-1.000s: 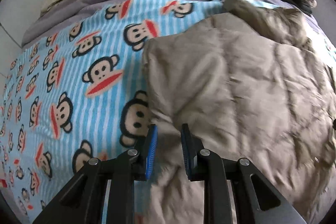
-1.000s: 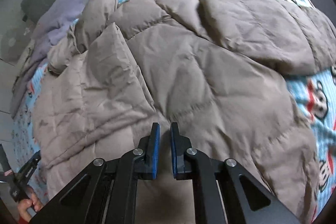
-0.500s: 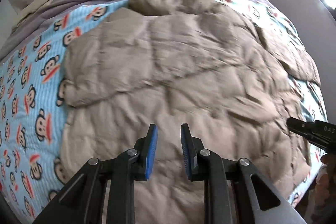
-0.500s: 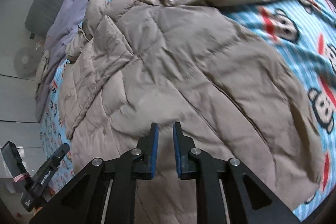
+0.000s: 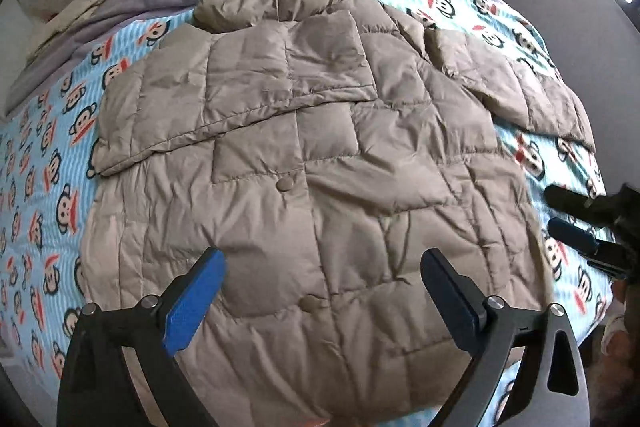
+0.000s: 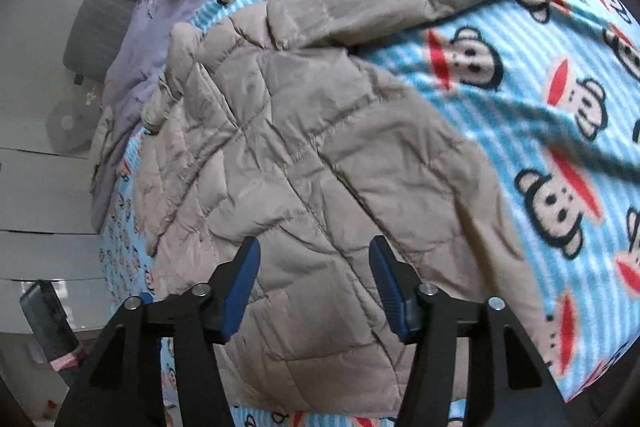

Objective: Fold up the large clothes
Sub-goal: 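Grasp the other sleeve with the right tool and lift it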

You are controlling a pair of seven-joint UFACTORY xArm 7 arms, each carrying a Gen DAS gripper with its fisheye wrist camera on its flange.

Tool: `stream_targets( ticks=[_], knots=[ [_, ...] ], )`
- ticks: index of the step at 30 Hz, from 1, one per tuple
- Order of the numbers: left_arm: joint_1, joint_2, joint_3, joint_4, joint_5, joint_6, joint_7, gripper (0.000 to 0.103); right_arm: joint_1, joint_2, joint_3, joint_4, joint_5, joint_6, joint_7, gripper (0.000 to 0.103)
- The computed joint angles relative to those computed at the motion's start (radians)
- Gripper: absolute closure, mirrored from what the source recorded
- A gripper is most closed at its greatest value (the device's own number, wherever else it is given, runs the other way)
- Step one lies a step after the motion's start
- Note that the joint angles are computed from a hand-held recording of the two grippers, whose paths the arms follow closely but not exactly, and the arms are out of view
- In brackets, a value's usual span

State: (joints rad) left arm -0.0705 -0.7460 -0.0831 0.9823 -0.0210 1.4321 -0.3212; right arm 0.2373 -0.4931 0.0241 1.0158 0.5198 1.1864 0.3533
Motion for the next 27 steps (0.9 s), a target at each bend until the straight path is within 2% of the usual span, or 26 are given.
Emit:
stream_targets(
  ticks=[2,5,8,13,18,23,27],
  knots=[
    [0.008,0.012,-0.014,0.019,0.001,0.011,-0.032,0.005,-0.002,0.005,-0.021,0.007,0.024,-0.022,-0.024,0.019],
    [0.018,0.027,-0.025,0.038,0.004,0.025,-0.082,0.005,-0.010,0.021,-0.043,0.022,0.038,-0.044,-0.063,0.016],
    [0.023,0.042,-0.047,0.056,0.036,0.036,-0.118,0.005,-0.029,0.030,-0.065,0.019,0.061,-0.067,-0.088,0.000],
    [0.003,0.070,-0.049,0.071,0.035,0.032,-0.140,0.005,-0.075,0.059,-0.112,0.016,0.107,-0.081,-0.107,0.000],
    [-0.011,0.124,-0.057,0.073,0.042,-0.007,-0.161,0.005,-0.143,0.178,-0.172,0.081,0.169,-0.085,-0.148,0.000],
    [-0.017,0.192,-0.058,0.095,0.061,-0.065,-0.183,0.005,-0.244,0.327,-0.179,0.172,0.200,-0.144,-0.160,0.000],
    [-0.022,0.240,-0.056,0.109,0.074,-0.098,-0.198,0.005,-0.320,0.461,-0.169,0.239,0.245,-0.153,-0.148,0.000]
  ],
)
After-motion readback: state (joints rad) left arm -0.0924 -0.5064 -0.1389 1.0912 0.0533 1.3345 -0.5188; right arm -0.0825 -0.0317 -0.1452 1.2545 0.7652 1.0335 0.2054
